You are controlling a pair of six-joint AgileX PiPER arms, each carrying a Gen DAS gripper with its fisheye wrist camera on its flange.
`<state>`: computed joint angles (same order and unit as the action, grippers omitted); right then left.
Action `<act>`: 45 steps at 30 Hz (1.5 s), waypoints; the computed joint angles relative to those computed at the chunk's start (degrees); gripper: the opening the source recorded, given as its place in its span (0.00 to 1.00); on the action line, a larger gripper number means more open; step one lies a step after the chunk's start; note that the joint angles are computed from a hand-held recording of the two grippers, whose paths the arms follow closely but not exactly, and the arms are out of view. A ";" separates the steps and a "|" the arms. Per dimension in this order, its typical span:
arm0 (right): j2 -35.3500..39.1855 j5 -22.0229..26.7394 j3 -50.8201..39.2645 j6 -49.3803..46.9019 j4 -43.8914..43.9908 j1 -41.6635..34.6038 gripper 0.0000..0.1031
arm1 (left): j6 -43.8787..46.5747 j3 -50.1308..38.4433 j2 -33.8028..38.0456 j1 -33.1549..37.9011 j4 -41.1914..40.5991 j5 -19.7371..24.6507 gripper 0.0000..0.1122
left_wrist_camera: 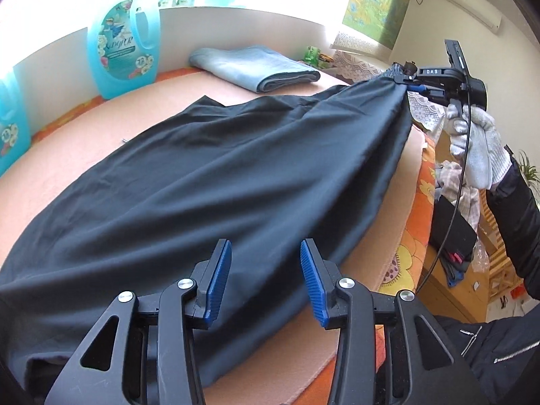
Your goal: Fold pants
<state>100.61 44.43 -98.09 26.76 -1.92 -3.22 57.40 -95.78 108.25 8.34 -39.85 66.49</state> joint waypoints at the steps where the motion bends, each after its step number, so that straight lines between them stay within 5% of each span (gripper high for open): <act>1: -0.48 -0.06 0.19 0.63 -1.41 -0.35 0.17 | 0.57 1.09 -0.87 0.02 -0.63 -0.17 0.37; 7: -4.13 -1.84 9.29 4.89 -7.92 -6.67 0.16 | 1.02 4.82 -5.29 2.90 -2.75 -0.15 0.37; 11: -2.29 1.38 10.39 -4.29 -1.66 -10.49 0.21 | -0.48 6.22 -7.45 8.93 -3.24 -0.77 0.37; 13: -2.52 2.82 10.66 -4.80 -4.65 -9.35 0.25 | -2.03 6.20 -7.92 12.86 -2.70 -1.22 0.37; 17: -6.94 2.43 13.08 -2.31 -10.37 -6.00 0.51 | -5.34 4.91 -7.54 21.84 -1.25 -2.18 0.37; 26: -8.52 5.59 8.91 -7.47 -8.53 5.30 0.52 | -13.06 0.69 -3.40 34.97 4.02 -9.78 0.46; 31: -3.97 7.44 3.06 -16.31 -0.67 11.96 0.53 | -18.16 -2.72 1.57 36.42 7.85 -12.88 0.50; 37: 5.18 13.23 -8.55 -25.30 3.28 23.12 0.53 | -20.89 -6.82 7.14 38.10 6.49 -10.44 0.50; 45: 18.40 18.57 -22.24 -36.97 11.40 34.09 0.53 | -18.68 0.02 4.57 34.34 9.89 -20.22 0.50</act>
<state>119.00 63.00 -120.33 -10.21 9.48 30.87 38.72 -95.76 112.82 42.68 -29.97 46.28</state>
